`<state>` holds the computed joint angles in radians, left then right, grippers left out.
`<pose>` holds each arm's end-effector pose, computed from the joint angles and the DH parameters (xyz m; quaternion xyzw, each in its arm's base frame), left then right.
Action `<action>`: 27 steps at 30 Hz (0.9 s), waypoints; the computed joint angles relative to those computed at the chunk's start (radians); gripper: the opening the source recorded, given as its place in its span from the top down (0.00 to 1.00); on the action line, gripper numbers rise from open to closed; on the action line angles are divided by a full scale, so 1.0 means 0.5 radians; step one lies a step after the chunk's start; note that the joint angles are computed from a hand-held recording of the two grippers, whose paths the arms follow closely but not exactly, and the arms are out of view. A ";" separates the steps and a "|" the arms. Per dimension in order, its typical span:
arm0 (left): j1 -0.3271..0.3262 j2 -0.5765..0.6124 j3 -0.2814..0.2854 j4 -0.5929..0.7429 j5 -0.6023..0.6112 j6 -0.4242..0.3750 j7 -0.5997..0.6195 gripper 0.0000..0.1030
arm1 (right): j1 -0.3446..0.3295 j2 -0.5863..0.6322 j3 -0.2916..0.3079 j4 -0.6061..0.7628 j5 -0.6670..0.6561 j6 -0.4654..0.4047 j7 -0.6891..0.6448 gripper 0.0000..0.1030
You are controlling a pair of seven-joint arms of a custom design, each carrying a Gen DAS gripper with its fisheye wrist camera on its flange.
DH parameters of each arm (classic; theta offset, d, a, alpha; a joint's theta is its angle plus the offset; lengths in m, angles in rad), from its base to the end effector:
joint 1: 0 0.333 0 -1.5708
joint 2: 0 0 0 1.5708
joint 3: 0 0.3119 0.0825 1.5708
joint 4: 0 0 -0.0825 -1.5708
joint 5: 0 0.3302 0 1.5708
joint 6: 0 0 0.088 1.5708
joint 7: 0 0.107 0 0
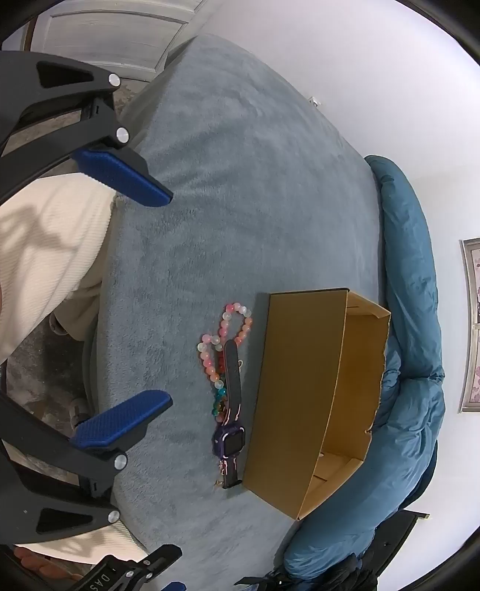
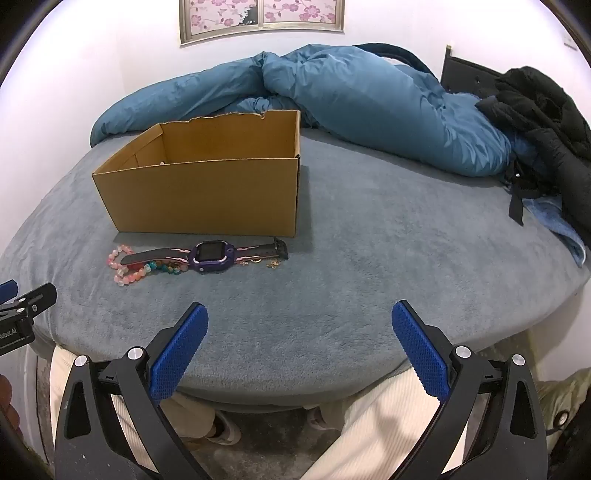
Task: Organize jewelry
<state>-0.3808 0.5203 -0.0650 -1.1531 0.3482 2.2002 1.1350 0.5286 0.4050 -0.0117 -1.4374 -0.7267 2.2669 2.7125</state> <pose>0.6364 -0.2761 0.5648 -0.6327 0.7154 -0.1922 0.2257 0.5858 0.3151 0.5231 -0.5639 0.7370 -0.3077 0.2104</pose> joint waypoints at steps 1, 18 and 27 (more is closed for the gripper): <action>-0.002 0.001 0.002 0.001 0.004 -0.002 0.000 0.05 | 0.000 0.002 0.000 0.004 0.001 -0.002 -0.002 0.08; -0.004 0.002 0.003 0.008 0.009 -0.015 0.001 0.05 | 0.014 0.011 -0.011 0.036 -0.009 -0.007 -0.006 0.08; -0.006 0.012 0.009 -0.003 0.024 0.005 -0.009 0.05 | 0.015 0.011 -0.007 0.041 -0.012 -0.011 0.000 0.08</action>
